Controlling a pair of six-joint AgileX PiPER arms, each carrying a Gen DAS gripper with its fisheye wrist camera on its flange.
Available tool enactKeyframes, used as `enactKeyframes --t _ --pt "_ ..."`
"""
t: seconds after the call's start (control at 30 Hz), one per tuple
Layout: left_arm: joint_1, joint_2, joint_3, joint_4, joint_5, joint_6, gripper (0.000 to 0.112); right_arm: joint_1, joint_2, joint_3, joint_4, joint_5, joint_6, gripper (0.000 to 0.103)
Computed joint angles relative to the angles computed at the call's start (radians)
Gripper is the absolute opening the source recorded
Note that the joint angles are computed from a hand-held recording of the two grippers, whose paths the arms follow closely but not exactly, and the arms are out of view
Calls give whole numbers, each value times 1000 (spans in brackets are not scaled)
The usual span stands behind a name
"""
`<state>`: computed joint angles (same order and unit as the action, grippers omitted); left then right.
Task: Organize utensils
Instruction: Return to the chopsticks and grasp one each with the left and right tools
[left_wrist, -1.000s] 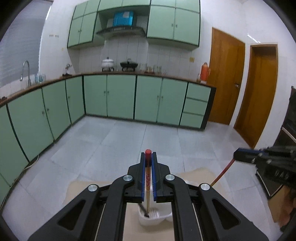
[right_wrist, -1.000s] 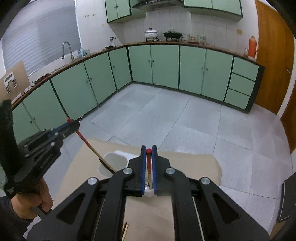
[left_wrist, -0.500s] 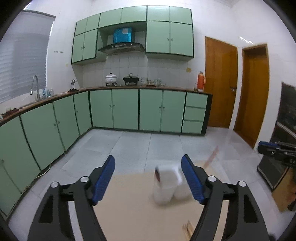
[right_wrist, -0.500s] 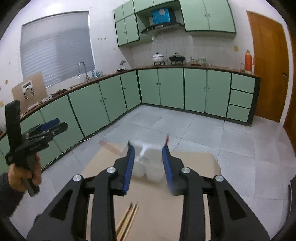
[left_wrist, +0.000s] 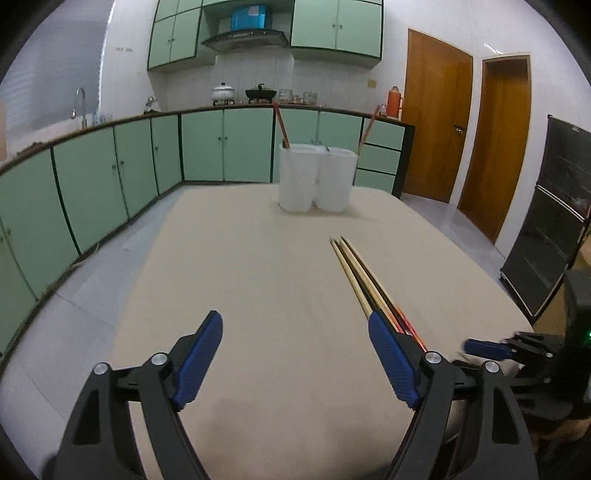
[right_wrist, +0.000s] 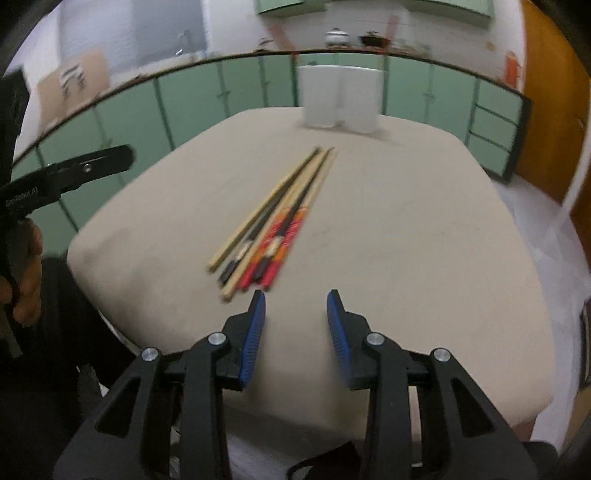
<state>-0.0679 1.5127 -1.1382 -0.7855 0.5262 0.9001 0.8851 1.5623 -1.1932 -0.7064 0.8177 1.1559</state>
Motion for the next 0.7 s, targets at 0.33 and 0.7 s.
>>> enactKeyframes --t 0.33,0.7 --pt "-48 -4 87 -35 -45 57 76 -56 -8 29 9 -57 -11 17" --pt "-162 63 80 59 -69 -4 65 -100 -18 56 5 -107 -11 19"
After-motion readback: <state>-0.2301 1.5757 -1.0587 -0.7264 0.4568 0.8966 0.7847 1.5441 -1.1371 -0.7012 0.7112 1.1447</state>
